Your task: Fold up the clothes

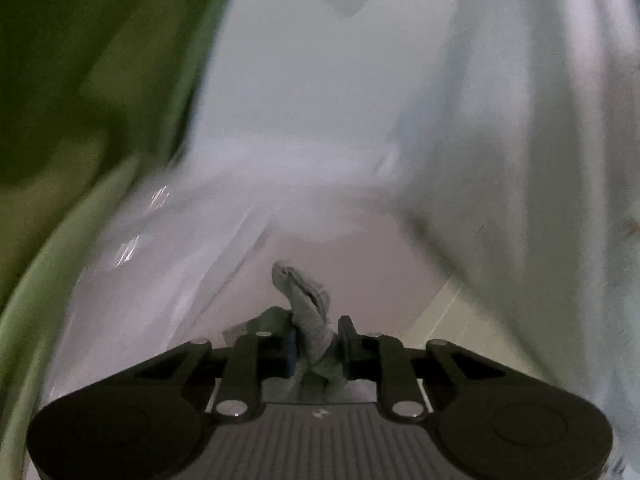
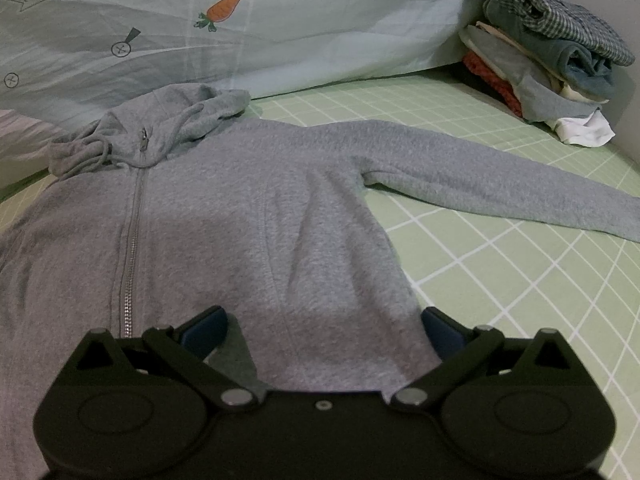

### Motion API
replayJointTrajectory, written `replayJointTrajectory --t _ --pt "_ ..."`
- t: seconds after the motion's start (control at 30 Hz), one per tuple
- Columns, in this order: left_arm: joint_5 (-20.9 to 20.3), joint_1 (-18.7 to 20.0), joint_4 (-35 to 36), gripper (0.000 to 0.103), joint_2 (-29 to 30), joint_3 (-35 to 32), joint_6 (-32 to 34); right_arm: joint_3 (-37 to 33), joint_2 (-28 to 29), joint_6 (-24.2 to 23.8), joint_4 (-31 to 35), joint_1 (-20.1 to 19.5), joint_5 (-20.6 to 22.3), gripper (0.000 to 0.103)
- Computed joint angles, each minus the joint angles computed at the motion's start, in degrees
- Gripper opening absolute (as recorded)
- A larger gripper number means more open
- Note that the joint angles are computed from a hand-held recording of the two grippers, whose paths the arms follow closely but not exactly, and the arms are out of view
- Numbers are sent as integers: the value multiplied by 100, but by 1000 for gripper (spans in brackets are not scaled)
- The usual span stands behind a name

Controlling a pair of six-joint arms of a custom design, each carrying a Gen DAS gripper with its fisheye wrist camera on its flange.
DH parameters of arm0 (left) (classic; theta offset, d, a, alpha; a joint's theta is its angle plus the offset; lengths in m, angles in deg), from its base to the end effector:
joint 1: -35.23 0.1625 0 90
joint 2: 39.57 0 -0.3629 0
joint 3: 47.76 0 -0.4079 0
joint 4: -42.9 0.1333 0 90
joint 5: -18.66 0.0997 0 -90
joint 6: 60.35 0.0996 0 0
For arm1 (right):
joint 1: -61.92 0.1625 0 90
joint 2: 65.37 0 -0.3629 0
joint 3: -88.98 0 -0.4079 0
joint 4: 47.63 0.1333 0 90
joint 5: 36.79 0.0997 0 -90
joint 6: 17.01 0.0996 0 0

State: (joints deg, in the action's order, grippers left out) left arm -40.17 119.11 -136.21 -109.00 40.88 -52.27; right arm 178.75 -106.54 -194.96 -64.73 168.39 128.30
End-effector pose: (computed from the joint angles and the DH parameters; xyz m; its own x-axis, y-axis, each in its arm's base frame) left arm 0.1170 -0.6431 0.4324 -0.8885 -0.3401 -0.3081 0.1631 0.3934 -0.9048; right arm 0.1809 -0.4811 -0.0030 -0.4853 0.7346 0.4741 -0.1309 0.4751 -0.8702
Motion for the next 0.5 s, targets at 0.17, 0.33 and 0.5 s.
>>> replayJointTrajectory --t 0.17,0.33,0.5 --pt "-604 2 -1264 30 131 -8 1056 -24 10 66 81 2 -4 103" --pt "718 146 234 30 -279 452 -398 49 2 -149 -224 17 44 103" --pt "880 271 933 38 -737 849 -1247 -67 73 8 -36 29 78 103"
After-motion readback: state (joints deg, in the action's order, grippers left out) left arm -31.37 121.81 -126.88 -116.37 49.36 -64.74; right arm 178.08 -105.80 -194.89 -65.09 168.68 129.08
